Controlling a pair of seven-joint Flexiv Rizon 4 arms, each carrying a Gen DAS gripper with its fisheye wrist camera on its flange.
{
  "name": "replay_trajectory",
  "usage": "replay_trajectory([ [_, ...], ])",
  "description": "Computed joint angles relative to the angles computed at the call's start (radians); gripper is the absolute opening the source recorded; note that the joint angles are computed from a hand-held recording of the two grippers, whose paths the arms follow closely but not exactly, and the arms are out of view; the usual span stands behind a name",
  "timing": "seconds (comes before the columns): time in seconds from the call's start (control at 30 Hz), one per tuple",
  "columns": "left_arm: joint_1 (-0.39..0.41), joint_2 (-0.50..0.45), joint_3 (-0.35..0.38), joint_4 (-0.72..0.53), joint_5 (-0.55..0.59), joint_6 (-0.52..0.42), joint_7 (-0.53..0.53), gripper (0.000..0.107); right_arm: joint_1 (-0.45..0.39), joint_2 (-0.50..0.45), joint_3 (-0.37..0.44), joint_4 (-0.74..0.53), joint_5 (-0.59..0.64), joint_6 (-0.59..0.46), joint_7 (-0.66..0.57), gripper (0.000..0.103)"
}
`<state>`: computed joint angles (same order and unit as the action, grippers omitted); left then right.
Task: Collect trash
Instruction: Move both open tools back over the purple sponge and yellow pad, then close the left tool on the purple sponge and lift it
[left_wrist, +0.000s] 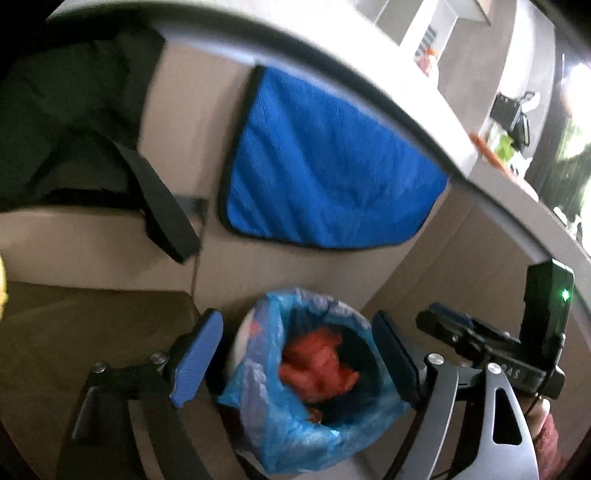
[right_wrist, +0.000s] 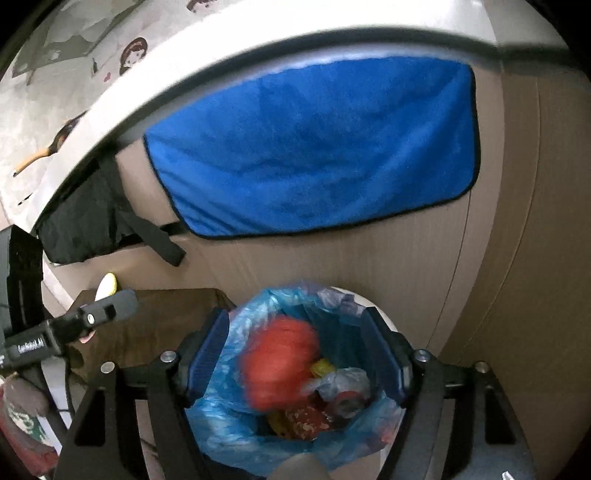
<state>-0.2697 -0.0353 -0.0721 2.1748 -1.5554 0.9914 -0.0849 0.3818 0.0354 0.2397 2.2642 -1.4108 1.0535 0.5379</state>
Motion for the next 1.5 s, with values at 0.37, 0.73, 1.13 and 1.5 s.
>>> replay_trajectory([
  [0.37,0.109,0.056,0.090,0.049,-0.048,0.071,0.049,0.089,0.108,-0.068,0.037,-0.137,0.055,-0.112,-0.110,0.071],
  [0.73,0.326,-0.077,0.152,0.000,-0.030,0.098,0.060,0.098,0.287,-0.381,-0.047,-0.485,0.118,-0.051,-0.309,0.071],
  [1.13,0.429,-0.235,0.100,-0.098,0.092,0.102,-0.063,0.098,0.444,-0.637,-0.164,-0.811,0.366,-0.074,-0.598,0.071],
  [1.5,0.424,-0.369,0.021,-0.189,0.252,0.342,-0.187,0.085,0.464,-0.674,-0.229,-0.817,0.499,-0.016,-0.628,0.071],
])
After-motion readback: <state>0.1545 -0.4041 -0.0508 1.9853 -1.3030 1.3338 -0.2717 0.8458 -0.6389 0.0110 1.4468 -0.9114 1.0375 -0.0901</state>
